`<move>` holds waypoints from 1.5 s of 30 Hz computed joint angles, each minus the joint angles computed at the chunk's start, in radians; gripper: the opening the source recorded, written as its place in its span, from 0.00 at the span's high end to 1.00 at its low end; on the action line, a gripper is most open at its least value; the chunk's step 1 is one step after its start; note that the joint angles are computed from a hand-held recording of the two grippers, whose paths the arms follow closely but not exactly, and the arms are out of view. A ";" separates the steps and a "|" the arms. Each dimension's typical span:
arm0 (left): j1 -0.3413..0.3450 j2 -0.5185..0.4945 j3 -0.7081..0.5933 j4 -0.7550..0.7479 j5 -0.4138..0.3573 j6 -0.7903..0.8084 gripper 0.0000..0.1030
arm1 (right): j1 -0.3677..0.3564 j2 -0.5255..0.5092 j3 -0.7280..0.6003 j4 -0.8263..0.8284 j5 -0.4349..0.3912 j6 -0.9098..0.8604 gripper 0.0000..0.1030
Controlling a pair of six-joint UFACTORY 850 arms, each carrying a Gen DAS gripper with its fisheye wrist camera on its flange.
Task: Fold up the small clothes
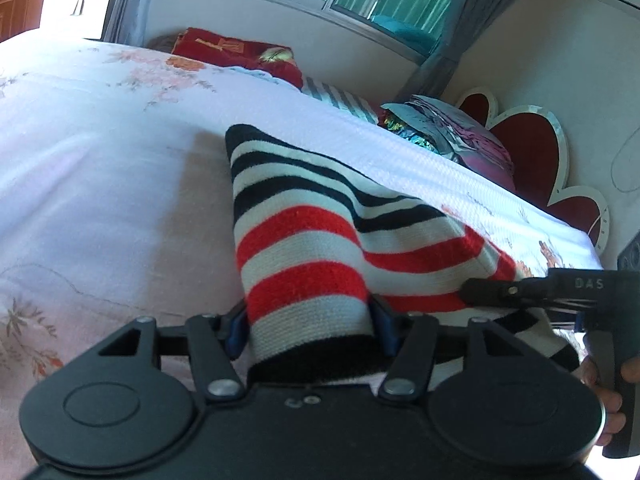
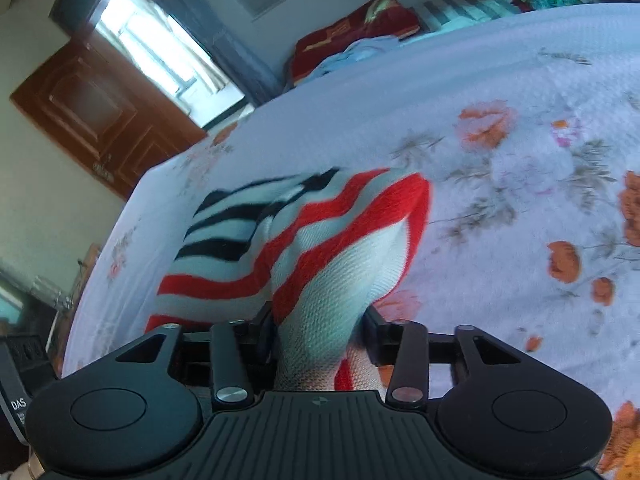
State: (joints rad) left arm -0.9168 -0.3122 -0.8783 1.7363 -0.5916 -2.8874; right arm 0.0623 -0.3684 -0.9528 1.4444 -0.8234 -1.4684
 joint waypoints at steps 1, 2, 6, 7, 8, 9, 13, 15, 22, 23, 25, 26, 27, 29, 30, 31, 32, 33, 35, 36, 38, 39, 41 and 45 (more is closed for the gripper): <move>-0.003 0.004 -0.006 -0.036 -0.002 0.034 0.42 | -0.010 0.004 0.000 0.004 -0.001 0.006 0.54; -0.006 0.005 -0.017 -0.071 -0.008 0.068 0.42 | -0.017 0.004 -0.003 0.007 -0.002 0.006 0.54; -0.031 0.001 -0.048 -0.169 -0.067 0.165 0.44 | -0.020 0.004 -0.022 -0.012 0.012 0.041 0.54; -0.038 0.004 -0.047 -0.178 -0.083 0.166 0.45 | -0.025 0.007 -0.022 -0.001 0.003 0.051 0.54; -0.043 0.005 -0.050 -0.191 -0.099 0.172 0.45 | -0.034 0.009 -0.020 0.013 -0.011 0.061 0.54; -0.046 0.007 -0.050 -0.194 -0.117 0.173 0.45 | -0.045 0.008 -0.017 0.037 -0.032 0.055 0.54; -0.050 0.007 -0.058 -0.180 -0.175 0.182 0.48 | -0.025 0.001 -0.043 0.016 -0.002 0.095 0.54; -0.037 -0.007 -0.079 -0.185 -0.155 0.216 0.48 | -0.002 0.009 -0.038 0.046 0.039 0.032 0.75; -0.016 -0.075 -0.117 -0.258 -0.155 0.296 0.40 | 0.071 0.006 -0.014 0.186 0.253 -0.252 0.86; -0.017 -0.073 -0.116 -0.260 -0.155 0.295 0.40 | 0.075 0.002 -0.011 0.202 0.263 -0.282 0.86; -0.027 -0.063 -0.120 -0.290 -0.163 0.319 0.41 | 0.079 0.017 0.003 0.231 0.284 -0.315 0.86; -0.035 -0.056 -0.120 -0.302 -0.170 0.329 0.45 | 0.072 0.034 0.016 0.236 0.275 -0.316 0.86; -0.045 -0.047 -0.118 -0.308 -0.178 0.335 0.45 | 0.061 0.056 0.032 0.237 0.258 -0.316 0.86; -0.070 -0.030 -0.107 -0.317 -0.186 0.345 0.45 | 0.040 0.104 0.070 0.222 0.218 -0.308 0.86; -0.082 -0.023 -0.102 -0.326 -0.188 0.354 0.45 | 0.028 0.132 0.094 0.220 0.195 -0.313 0.86; -0.097 -0.020 -0.101 -0.339 -0.195 0.367 0.45 | 0.016 0.160 0.118 0.209 0.168 -0.317 0.86; -0.115 -0.018 -0.101 -0.358 -0.206 0.383 0.45 | 0.009 0.192 0.142 0.194 0.151 -0.317 0.86; -0.129 -0.016 -0.101 -0.369 -0.212 0.391 0.45 | 0.004 0.223 0.170 0.184 0.141 -0.327 0.86; -0.155 -0.018 -0.104 -0.392 -0.227 0.399 0.45 | 0.008 0.288 0.226 0.171 0.153 -0.353 0.86; -0.164 -0.021 -0.107 -0.409 -0.228 0.406 0.45 | 0.010 0.312 0.254 0.183 0.162 -0.375 0.86; -0.177 -0.033 -0.115 -0.433 -0.240 0.417 0.44 | 0.022 0.334 0.293 0.198 0.209 -0.408 0.86; -0.181 -0.041 -0.118 -0.441 -0.246 0.427 0.42 | 0.033 0.337 0.309 0.228 0.248 -0.434 0.86; -0.180 -0.047 -0.115 -0.442 -0.242 0.429 0.39 | 0.047 0.313 0.316 0.283 0.315 -0.492 0.86; -0.176 -0.027 -0.108 -0.469 -0.225 0.432 0.40 | 0.050 0.314 0.317 0.298 0.333 -0.475 0.86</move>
State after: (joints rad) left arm -1.0927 -0.3390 -0.9859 1.2676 -0.8168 -2.4555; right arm 0.1128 -0.0546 -0.6360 1.7420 -0.4903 -1.9435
